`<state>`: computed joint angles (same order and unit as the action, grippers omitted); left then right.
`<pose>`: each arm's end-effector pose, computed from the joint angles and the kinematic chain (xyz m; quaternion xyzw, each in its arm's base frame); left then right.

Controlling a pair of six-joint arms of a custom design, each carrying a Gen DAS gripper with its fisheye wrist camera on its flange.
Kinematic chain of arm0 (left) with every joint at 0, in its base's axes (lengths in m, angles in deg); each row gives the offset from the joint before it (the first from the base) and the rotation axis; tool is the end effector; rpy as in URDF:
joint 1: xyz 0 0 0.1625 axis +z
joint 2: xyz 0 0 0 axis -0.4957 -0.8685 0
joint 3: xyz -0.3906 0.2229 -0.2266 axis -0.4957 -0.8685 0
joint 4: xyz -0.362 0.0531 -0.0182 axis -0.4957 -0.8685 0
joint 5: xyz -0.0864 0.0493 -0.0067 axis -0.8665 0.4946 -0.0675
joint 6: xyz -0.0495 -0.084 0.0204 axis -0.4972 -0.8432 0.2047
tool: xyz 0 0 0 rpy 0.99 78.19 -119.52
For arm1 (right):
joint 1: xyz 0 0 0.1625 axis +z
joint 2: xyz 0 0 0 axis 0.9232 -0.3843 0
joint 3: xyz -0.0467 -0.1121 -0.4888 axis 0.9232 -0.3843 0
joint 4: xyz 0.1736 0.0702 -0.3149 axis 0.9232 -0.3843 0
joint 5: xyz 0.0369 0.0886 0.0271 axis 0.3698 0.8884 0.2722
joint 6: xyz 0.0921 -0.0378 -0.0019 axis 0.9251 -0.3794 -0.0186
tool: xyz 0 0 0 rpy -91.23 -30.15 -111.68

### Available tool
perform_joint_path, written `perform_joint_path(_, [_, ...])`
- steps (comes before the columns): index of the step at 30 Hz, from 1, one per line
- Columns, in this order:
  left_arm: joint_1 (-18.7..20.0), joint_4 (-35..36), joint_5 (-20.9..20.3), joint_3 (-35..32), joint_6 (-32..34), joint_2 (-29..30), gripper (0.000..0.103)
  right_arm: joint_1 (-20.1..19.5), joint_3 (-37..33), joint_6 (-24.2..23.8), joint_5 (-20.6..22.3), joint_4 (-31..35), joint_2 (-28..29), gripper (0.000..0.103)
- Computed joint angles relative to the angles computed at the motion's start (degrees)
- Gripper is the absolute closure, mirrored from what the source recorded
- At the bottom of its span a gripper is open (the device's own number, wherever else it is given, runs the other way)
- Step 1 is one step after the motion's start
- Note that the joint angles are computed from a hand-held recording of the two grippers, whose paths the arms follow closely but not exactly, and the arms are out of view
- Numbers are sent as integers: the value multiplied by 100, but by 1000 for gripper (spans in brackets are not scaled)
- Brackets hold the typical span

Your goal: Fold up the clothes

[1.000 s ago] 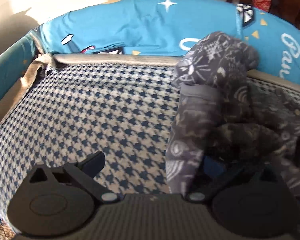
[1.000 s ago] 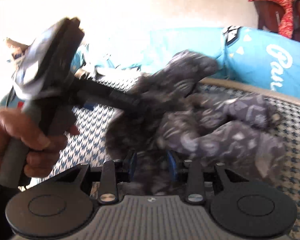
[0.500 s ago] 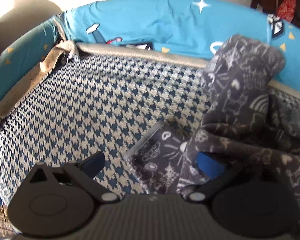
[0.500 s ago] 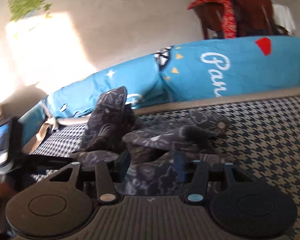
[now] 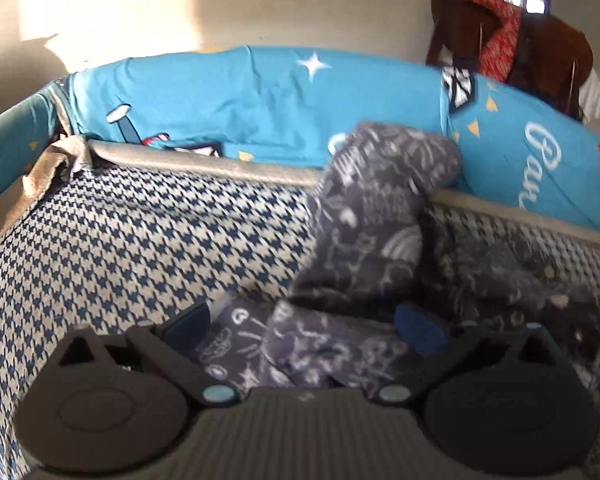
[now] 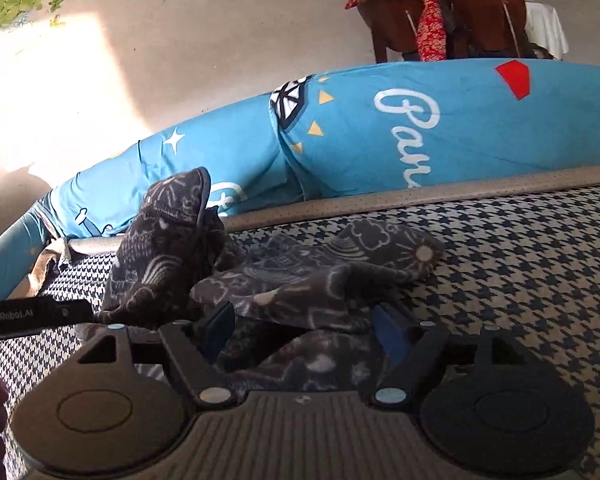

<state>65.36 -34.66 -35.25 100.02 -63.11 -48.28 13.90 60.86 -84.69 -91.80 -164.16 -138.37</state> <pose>-0.4737 -0.6163 -0.0040 0.0097 0.8279 -0.3958 0.3973 0.0317 -0.6663 0.4143 0.2511 -0.8860 0.3518 0.1677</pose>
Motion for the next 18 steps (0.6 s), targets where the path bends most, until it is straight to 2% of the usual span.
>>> perform_joint_path(1, [10,233,-34,-102,-68,48,0,13,-7,-32,-42,-83,56,27])
perform_joint_path(2, [19,553,-51,-224,-185,97,0,13,-9,-76,-21,-139,90,31])
perform_joint_path(3, [28,957,-63,-361,-359,141,0,10,-11,-122,12,-187,120,47])
perform_joint_path(6, [64,2075,-143,-721,-911,240,0,17,-85,-23,47,-113,147,80])
perform_joint_path(7, [81,2279,-190,-775,-1042,247,0,17,-94,21,81,-148,138,84])
perform_joint_path(12, [150,2896,-361,-842,-1564,188,0,0,-149,376,244,-718,62,88])
perform_joint_path(18, [176,3701,-366,-991,-2169,155,0,-71,-385,878,-25,-1213,17,89])
